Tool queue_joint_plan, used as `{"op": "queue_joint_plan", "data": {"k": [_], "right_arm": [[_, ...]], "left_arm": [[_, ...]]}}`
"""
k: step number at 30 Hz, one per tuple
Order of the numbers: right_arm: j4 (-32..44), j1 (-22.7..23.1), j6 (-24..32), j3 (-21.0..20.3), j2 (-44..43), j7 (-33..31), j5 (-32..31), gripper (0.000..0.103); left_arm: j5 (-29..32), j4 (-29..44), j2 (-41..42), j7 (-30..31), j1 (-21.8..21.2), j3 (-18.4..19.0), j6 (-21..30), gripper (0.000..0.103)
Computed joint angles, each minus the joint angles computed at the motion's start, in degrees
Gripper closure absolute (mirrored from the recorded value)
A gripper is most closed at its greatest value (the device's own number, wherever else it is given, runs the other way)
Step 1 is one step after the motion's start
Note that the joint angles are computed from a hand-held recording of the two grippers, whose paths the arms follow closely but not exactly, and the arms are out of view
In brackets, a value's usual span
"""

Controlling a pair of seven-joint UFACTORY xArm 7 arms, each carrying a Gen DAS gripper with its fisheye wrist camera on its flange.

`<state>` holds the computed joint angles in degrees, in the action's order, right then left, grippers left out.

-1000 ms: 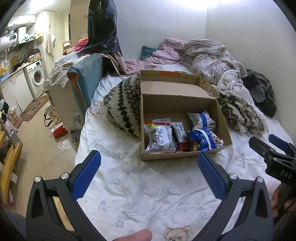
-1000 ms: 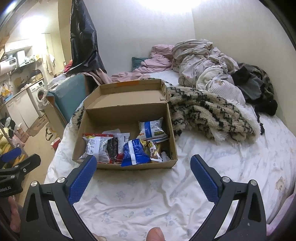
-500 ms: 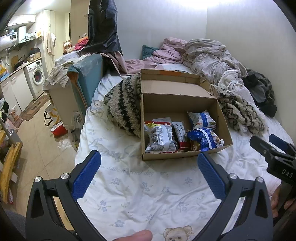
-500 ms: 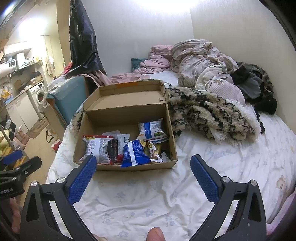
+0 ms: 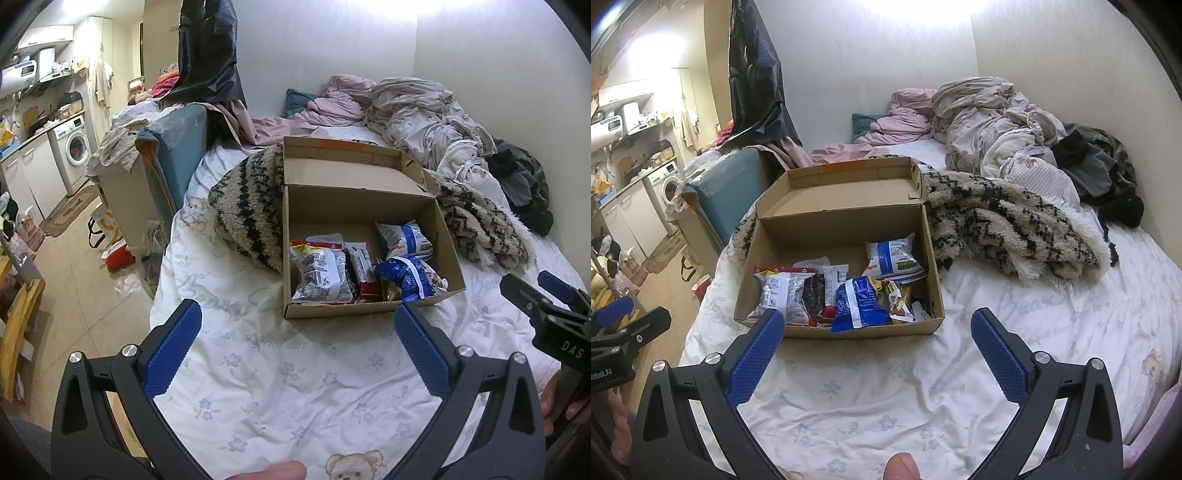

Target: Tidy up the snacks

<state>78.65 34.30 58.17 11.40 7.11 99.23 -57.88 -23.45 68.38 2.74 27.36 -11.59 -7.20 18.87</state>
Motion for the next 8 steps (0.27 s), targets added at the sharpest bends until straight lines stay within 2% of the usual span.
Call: {"op": "queue_joint_plan", "data": {"k": [5, 8], "right_arm": [[-0.05, -0.02, -0.16, -0.05, 0.0, -0.06, 0.04, 0.0], [0.1, 0.1, 0.22, 0.0, 0.08, -0.23, -0.14, 0.0]], "left_arm": [[1.65, -0.17, 0.01, -1.18, -0.09, 0.15, -0.49, 0.0], [0.28, 0.04, 0.07, -0.25, 0.01, -0.06, -0.11, 0.0]]}}
